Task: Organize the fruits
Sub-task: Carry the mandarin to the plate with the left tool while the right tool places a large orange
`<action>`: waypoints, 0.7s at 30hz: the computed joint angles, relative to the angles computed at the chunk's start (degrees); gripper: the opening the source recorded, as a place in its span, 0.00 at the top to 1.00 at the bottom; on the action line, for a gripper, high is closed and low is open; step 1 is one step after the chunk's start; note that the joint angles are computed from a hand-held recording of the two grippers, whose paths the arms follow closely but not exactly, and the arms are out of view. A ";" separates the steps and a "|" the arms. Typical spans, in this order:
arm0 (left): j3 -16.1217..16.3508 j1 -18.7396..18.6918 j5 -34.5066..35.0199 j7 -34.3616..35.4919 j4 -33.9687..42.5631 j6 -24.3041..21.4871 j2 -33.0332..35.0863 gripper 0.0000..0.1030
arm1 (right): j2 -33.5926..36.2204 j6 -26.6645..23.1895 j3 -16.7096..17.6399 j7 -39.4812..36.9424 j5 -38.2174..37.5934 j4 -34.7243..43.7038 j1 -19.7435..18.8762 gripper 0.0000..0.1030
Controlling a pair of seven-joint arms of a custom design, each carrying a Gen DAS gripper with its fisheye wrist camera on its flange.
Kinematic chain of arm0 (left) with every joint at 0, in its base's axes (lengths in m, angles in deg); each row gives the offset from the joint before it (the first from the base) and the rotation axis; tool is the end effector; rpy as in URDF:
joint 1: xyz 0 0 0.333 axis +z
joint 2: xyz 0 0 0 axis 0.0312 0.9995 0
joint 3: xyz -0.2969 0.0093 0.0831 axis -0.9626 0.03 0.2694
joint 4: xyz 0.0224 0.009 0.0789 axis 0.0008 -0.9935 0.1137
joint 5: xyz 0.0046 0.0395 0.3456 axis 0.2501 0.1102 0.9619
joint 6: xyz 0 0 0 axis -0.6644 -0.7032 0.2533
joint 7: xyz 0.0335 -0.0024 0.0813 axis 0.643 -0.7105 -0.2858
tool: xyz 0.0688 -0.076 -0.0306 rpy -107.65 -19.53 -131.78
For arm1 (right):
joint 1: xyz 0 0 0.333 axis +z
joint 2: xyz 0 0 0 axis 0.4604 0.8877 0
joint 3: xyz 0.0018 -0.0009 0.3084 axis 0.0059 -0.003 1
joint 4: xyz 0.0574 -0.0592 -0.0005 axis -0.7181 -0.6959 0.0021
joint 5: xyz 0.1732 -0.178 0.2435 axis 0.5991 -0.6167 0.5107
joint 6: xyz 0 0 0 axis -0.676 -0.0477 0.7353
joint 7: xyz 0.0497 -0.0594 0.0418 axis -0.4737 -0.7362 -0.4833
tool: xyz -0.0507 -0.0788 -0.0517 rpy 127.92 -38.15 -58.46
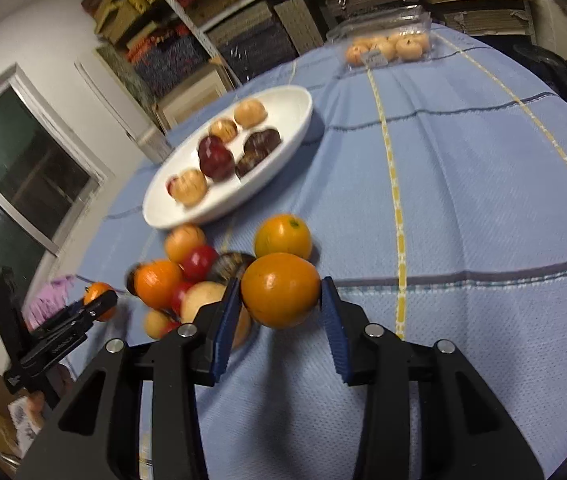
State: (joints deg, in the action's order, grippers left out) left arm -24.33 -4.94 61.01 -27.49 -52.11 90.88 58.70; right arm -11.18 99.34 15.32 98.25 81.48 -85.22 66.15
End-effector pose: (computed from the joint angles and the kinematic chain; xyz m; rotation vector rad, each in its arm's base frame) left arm 0.4056 -0.2152 0.5001 -1.6582 1.9452 -0.8676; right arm 0.3957 0.2356 0.4759 -1.4683 1.7067 -0.1326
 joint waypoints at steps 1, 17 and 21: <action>1.02 -0.87 -1.14 1.32 1.47 -0.73 0.78 0.56 | -0.14 -0.52 -1.24 -0.66 0.39 0.75 1.07 0.62; 6.86 -6.91 7.25 -1.19 41.67 -16.12 28.67 0.56 | 24.40 -26.12 3.07 0.59 -11.00 42.90 -12.08 0.62; 7.96 -8.19 3.50 1.62 47.87 -18.29 33.96 0.56 | 31.62 -31.29 4.95 2.01 -14.70 53.09 -14.52 0.62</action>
State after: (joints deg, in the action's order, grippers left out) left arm -16.37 -13.13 64.52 -25.86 -4.25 72.59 92.67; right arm 20.44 68.05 20.27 100.26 66.78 -32.13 51.63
